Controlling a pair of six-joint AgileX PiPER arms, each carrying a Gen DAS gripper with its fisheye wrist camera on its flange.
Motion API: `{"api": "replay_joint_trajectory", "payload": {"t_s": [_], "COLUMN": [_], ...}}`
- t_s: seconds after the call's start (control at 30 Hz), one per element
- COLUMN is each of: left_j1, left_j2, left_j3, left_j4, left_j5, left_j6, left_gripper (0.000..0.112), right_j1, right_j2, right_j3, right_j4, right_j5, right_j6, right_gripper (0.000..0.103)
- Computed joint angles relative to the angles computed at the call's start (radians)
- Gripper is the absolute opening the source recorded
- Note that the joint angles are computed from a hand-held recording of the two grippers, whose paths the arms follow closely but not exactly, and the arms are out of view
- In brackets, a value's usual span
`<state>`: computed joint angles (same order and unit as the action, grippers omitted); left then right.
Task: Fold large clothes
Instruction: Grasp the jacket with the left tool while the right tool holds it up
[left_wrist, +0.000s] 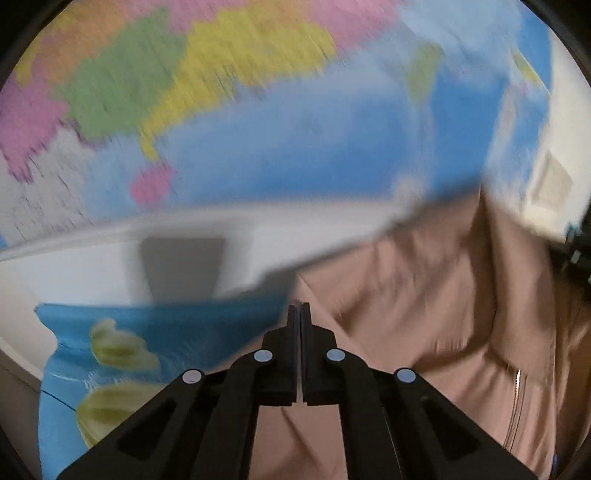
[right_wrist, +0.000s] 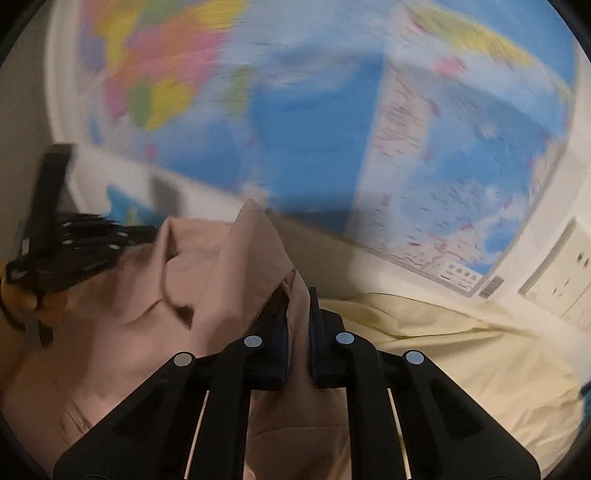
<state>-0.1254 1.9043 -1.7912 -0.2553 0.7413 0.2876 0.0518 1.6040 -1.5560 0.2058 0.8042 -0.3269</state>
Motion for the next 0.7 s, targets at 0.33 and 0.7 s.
{"api": "replay_joint_trajectory", "payload": {"t_s": [0.33, 0.7], "left_j1": [-0.049, -0.148], "left_j2": [-0.115, -0.447], "left_j3": [0.294, 0.673], "left_j4": [-0.018, -0.187], "left_j5": [-0.094, -0.153], "left_j6": [0.129, 0.456], "left_gripper": [0.045, 0.058], "right_j1": [-0.108, -0.446], "right_j2": [-0.129, -0.726], "right_j3": [0.178, 0.666], "right_j4": [0.047, 0.267], "right_j5": [-0.072, 0.245], "right_j6": [-0.008, -0.391], "right_gripper": [0.064, 0.083]}}
